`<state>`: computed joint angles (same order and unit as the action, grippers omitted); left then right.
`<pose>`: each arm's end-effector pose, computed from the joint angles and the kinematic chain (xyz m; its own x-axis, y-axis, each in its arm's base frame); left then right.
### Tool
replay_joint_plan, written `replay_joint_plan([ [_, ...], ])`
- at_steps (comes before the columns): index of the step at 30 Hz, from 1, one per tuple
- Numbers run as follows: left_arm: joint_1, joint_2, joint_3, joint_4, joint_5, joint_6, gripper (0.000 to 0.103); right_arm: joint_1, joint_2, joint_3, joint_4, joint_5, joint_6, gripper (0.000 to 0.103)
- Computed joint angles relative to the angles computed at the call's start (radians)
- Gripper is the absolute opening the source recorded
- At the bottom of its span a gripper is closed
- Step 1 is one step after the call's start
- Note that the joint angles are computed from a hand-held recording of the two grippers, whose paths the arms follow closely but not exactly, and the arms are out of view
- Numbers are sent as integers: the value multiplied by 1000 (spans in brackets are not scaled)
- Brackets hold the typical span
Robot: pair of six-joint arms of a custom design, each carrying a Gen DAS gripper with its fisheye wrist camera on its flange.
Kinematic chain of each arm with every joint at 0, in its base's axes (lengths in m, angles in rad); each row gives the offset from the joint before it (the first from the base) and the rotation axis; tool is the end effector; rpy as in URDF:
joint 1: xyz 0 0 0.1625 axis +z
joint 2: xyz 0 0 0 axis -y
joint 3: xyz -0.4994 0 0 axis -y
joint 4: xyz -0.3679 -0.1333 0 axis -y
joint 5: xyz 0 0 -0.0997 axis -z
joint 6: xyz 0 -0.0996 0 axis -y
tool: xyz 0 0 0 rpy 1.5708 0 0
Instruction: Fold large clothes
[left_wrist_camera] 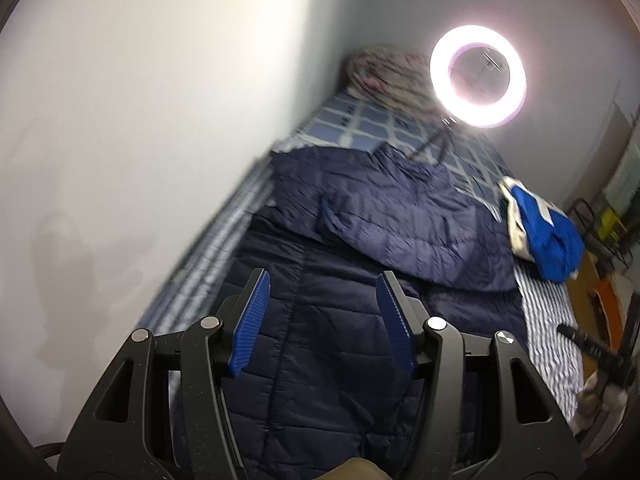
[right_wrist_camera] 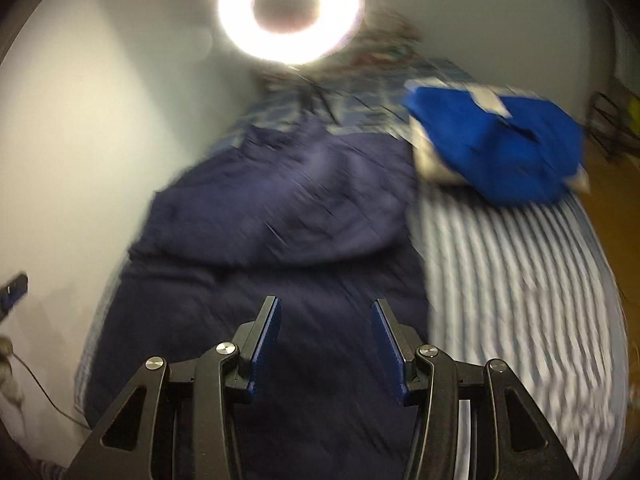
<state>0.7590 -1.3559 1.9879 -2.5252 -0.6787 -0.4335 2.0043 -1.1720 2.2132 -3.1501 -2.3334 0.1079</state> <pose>-0.2305 -0.5092 0.4054 -0.8435 -0.0149 -0.5369 0.3679 0.7124 -0.5977 0.2695 -0.4287 0.2945 -0.8390 0.1014 0.5345 -0.2719 0.7728 -0.5734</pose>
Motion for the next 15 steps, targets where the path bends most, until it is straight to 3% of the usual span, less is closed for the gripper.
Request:
replay_joint_plan([
  [4, 72, 75, -86, -28, -123, 97, 57, -13, -44, 107, -37, -10, 89, 50],
  [9, 195, 204, -225, -8, -257, 94, 58, 4, 7, 166, -87, -69, 152, 50],
  [15, 300, 370, -392, 40, -270, 139, 58, 12, 100, 210, -176, -143, 121, 50],
])
